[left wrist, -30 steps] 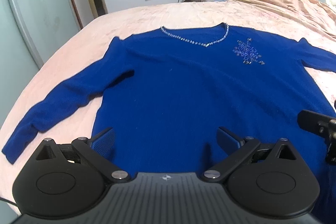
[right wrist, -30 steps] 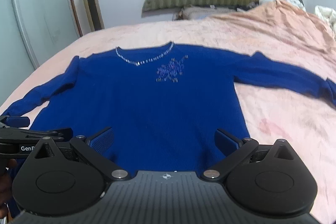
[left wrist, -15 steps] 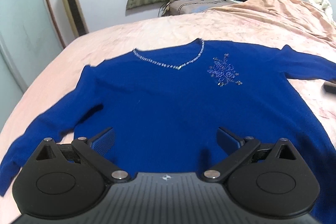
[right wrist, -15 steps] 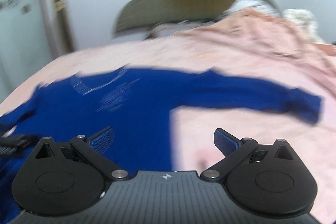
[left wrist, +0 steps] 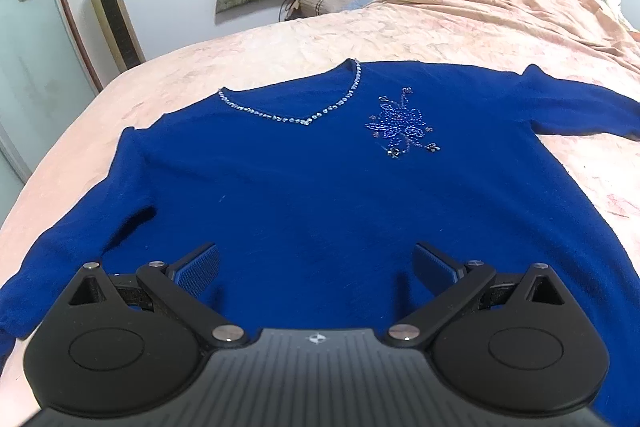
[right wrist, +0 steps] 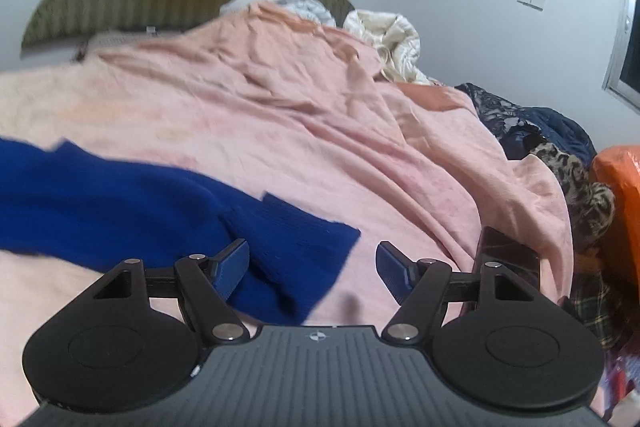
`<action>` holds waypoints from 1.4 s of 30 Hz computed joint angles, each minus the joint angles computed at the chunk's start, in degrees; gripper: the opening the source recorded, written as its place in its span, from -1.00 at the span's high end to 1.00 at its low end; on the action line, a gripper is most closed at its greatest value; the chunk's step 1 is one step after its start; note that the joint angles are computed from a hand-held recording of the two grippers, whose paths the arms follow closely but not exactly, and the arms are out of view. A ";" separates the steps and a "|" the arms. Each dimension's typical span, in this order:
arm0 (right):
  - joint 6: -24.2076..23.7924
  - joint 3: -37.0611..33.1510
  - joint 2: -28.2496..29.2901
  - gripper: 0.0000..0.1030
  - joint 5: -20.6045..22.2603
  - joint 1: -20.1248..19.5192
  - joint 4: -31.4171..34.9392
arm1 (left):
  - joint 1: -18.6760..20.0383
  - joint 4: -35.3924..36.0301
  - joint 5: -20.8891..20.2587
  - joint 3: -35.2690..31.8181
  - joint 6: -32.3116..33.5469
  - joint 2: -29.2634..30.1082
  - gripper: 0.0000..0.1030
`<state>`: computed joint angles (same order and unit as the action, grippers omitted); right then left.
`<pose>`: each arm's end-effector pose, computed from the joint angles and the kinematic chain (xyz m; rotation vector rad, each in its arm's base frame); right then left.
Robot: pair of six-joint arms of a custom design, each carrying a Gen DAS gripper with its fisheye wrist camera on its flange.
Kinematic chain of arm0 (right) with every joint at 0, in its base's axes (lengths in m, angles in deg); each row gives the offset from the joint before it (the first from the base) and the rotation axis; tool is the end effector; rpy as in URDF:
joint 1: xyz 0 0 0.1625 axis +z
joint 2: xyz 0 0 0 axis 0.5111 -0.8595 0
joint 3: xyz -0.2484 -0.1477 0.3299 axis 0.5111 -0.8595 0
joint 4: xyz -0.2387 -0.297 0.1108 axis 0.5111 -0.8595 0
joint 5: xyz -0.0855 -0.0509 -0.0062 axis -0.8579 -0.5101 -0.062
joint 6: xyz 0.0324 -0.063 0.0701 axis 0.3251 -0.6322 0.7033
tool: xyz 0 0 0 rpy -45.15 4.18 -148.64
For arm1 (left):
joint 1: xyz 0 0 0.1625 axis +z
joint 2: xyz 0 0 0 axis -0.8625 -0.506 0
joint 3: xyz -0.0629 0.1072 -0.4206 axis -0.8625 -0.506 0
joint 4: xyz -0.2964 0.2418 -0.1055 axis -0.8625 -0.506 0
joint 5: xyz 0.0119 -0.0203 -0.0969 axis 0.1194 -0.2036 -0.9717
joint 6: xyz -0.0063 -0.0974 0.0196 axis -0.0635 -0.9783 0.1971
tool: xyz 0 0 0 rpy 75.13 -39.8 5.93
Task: Fold small clothes
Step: 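Grasp the sweater's sleeve cuff with the right gripper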
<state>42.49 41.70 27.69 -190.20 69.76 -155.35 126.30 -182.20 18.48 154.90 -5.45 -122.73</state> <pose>0.1794 -0.6867 0.1165 0.1192 -1.7588 1.0726 -0.0617 -0.6782 0.2440 0.5040 2.0607 -0.8502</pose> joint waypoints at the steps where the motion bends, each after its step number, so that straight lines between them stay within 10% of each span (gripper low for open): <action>1: 0.28 -0.48 0.16 -0.38 -0.10 -0.26 1.47 | -0.04 0.10 -0.04 -0.08 0.04 0.11 -1.00; 11: -8.95 -9.38 4.84 -0.32 -0.52 -0.49 2.34 | 0.32 2.46 0.78 -1.49 -1.07 1.09 -1.00; 17: 0.35 -4.81 1.35 0.90 2.20 -1.53 6.36 | 0.33 2.72 1.37 -1.84 -1.31 1.27 -1.00; 31: 10.77 4.76 -9.95 0.92 5.17 -3.69 -3.19 | 0.73 2.11 2.35 -2.89 -0.93 1.16 -1.00; 42: 15.28 1.88 -5.26 0.91 11.75 -0.09 3.26 | 1.71 2.14 3.43 -4.53 -0.98 1.08 -1.00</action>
<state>57.78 43.58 22.43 -178.46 69.67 -152.09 128.02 -180.06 21.90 150.37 -6.43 -121.65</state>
